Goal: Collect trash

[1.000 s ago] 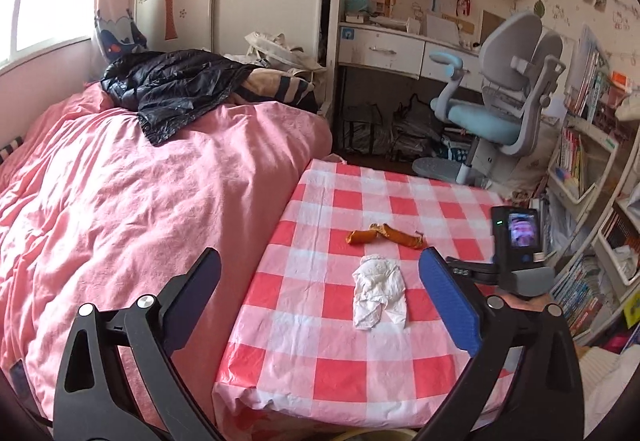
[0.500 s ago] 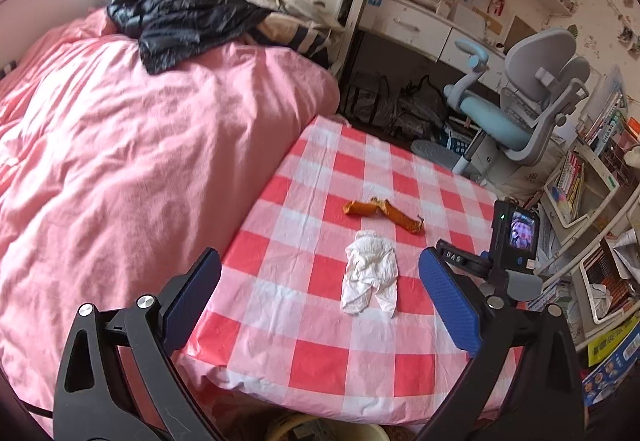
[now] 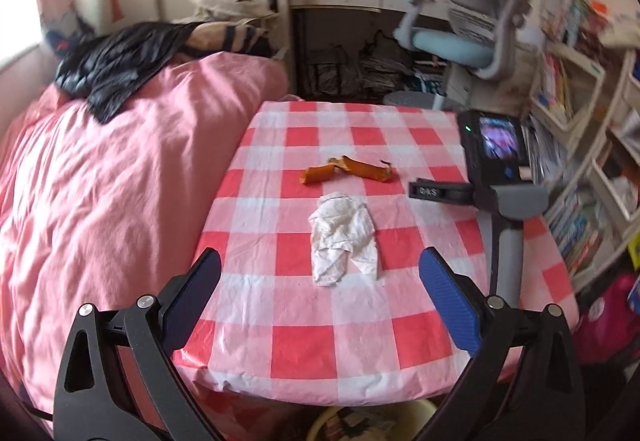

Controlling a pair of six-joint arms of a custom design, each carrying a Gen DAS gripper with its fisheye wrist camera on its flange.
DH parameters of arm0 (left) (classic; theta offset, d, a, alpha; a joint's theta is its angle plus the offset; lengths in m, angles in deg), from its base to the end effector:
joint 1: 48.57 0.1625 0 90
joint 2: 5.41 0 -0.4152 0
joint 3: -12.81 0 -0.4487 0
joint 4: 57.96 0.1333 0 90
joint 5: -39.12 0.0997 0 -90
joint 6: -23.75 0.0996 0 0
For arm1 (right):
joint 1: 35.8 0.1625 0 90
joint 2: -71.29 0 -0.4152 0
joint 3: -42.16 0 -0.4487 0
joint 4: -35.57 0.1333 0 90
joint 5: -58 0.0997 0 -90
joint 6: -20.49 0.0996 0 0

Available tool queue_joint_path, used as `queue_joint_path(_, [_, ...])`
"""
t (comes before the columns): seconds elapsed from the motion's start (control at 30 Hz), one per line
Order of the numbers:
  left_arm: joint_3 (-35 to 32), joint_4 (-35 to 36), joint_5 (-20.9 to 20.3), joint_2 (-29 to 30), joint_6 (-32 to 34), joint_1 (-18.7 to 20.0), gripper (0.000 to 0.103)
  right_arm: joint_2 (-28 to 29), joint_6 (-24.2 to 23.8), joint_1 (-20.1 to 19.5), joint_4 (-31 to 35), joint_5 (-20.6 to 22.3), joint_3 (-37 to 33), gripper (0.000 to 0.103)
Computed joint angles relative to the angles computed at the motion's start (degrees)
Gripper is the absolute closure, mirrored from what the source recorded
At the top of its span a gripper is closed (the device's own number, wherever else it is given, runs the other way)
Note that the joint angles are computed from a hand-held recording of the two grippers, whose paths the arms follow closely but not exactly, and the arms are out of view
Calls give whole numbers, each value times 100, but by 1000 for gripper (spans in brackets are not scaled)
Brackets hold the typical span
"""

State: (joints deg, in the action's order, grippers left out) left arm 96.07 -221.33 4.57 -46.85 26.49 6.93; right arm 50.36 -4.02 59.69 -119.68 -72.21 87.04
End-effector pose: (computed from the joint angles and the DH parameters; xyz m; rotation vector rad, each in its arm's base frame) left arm -0.2531 -0.7484 0.1421 0.3913 2.1802 -0.9104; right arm 0.1570 -0.9121 0.1373 0.2828 -2.2561 0.7010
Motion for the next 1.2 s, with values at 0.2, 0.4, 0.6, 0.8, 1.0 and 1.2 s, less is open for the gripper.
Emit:
queue_joint_path(0.2, [92,-330,-101,-31,443,-114,7,-12,-2,-2,-11,2,19,6])
queue_joint_path(0.4, [195,-339,-231,-144,409,-120,7,-1,0,-1,-7,1,3,6])
queue_joint_path(0.6, [236,-655,-30,-112,628,-157,7,-1,0,-1,-7,1,3,6])
queue_joint_path(0.8, [179,-830,174,-17,918,-179,7,-11,-2,-3,-13,2,19,6])
queue_joint_path(1.0, [115,-459,78,-122,474,-58,7,-3,0,-1,-9,1,8,6])
queue_joint_path(1.2, [-20,79,-157,-267,-355,169,7,-4,0,-1,-11,1,10,6])
